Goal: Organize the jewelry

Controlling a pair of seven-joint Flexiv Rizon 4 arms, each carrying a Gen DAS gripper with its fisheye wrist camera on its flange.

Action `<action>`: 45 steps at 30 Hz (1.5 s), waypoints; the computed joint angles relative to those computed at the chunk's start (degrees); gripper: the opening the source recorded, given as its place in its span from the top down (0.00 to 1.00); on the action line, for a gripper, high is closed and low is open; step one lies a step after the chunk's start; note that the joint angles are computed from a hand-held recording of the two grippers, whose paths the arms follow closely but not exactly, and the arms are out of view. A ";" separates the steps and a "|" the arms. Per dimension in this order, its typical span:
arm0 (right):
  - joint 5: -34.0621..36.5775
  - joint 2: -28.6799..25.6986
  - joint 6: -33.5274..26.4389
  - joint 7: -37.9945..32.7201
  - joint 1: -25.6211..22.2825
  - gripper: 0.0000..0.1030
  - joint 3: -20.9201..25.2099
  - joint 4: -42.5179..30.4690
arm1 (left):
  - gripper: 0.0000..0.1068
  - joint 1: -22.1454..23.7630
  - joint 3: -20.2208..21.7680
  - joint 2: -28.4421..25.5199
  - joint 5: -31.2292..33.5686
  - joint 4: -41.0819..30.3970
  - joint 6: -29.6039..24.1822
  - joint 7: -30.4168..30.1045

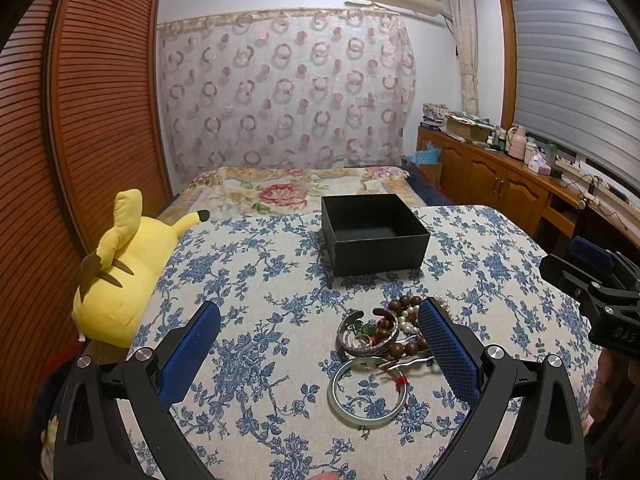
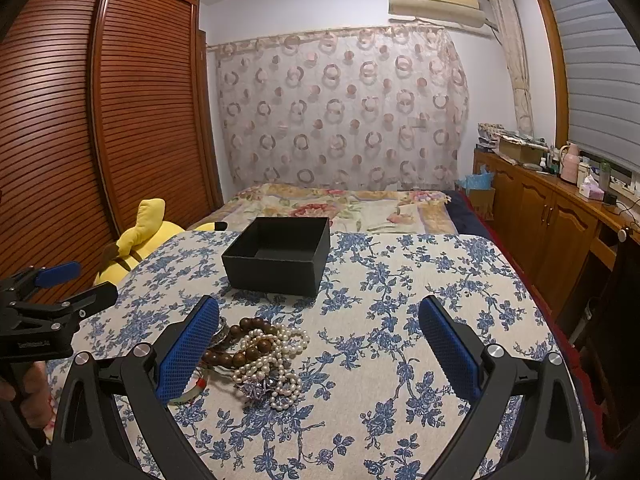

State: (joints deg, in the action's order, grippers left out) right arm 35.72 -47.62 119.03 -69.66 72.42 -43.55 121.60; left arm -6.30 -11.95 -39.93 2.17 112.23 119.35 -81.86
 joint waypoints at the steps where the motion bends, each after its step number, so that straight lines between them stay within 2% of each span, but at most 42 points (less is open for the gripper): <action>1: -0.18 0.55 0.07 -0.22 -0.05 0.02 -0.06 0.40 | 0.11 -0.06 0.05 0.00 -0.02 -0.01 0.00 0.00; 7: -0.12 0.77 0.04 -0.47 -0.16 0.02 0.12 0.43 | 0.11 0.01 -0.15 0.26 0.14 0.09 -0.60 0.01; 11: -1.15 1.27 -0.05 -0.74 -1.00 0.02 1.04 0.25 | 0.11 1.63 -1.95 -0.20 1.52 -0.29 -3.45 0.60; 22: -4.99 3.43 1.12 -4.88 -10.81 0.02 11.91 -1.02 | 0.11 6.29 -6.74 -4.31 2.70 -1.50 -10.47 5.25; 27: -8.11 4.46 0.94 -6.69 -16.19 0.09 17.63 -1.82 | 0.11 7.34 -8.59 -5.72 2.00 -2.12 -12.79 7.46; 33: -9.26 5.49 0.89 -8.68 -18.52 0.10 20.43 -1.60 | 0.11 9.05 -11.78 -7.05 0.64 -3.25 -17.27 11.02; 36: -9.62 5.81 0.41 -9.15 -19.54 0.10 21.29 -1.65 | 0.11 8.58 -12.01 -7.52 -0.84 -4.17 -19.50 13.08; 38: -10.25 5.93 0.28 -9.29 -20.50 0.10 22.15 -1.90 | 0.11 9.74 -13.92 -8.08 -1.40 -4.32 -20.82 14.84; 43: -11.18 5.79 -0.29 -10.64 -20.66 0.10 22.05 -2.45 | 0.12 8.25 -13.20 -8.43 -3.60 -5.12 -22.36 17.56; 45: -11.50 5.87 -0.53 -10.85 -20.78 0.10 22.06 -2.53 | 0.12 6.57 -11.53 -8.26 -4.21 -5.47 -22.22 18.39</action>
